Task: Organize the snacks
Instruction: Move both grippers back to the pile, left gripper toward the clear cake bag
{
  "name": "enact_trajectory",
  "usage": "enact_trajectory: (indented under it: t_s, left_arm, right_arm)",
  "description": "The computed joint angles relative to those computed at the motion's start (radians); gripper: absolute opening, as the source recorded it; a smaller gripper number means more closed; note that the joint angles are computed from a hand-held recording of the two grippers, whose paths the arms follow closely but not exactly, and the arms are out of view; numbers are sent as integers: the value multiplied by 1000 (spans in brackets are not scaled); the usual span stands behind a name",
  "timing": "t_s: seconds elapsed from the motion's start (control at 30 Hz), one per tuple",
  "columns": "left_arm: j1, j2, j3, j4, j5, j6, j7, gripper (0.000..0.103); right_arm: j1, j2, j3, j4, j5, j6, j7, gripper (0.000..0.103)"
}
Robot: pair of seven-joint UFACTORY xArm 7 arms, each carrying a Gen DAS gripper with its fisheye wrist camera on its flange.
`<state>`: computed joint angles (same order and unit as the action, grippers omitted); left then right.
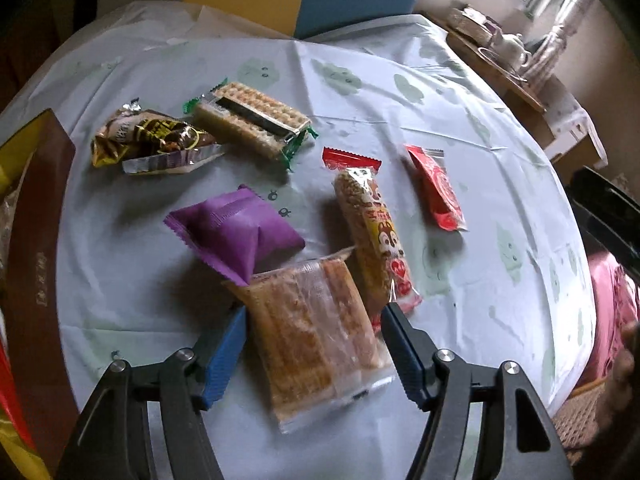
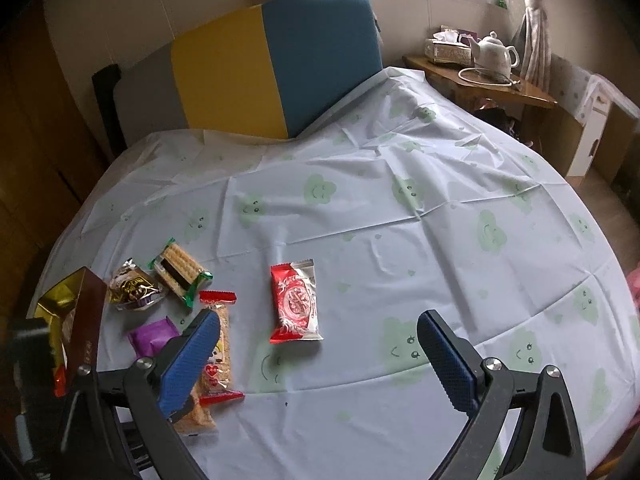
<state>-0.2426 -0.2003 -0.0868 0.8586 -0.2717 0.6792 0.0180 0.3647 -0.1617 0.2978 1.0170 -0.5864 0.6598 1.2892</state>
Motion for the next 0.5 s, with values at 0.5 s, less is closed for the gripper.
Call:
enact_trajectory:
  t_s: [0.5]
  left_arm:
    - [-9,-269,75,-258,-24,-37,302,62]
  right_arm:
    - [26,33,-5,32,-7,67,-39,100]
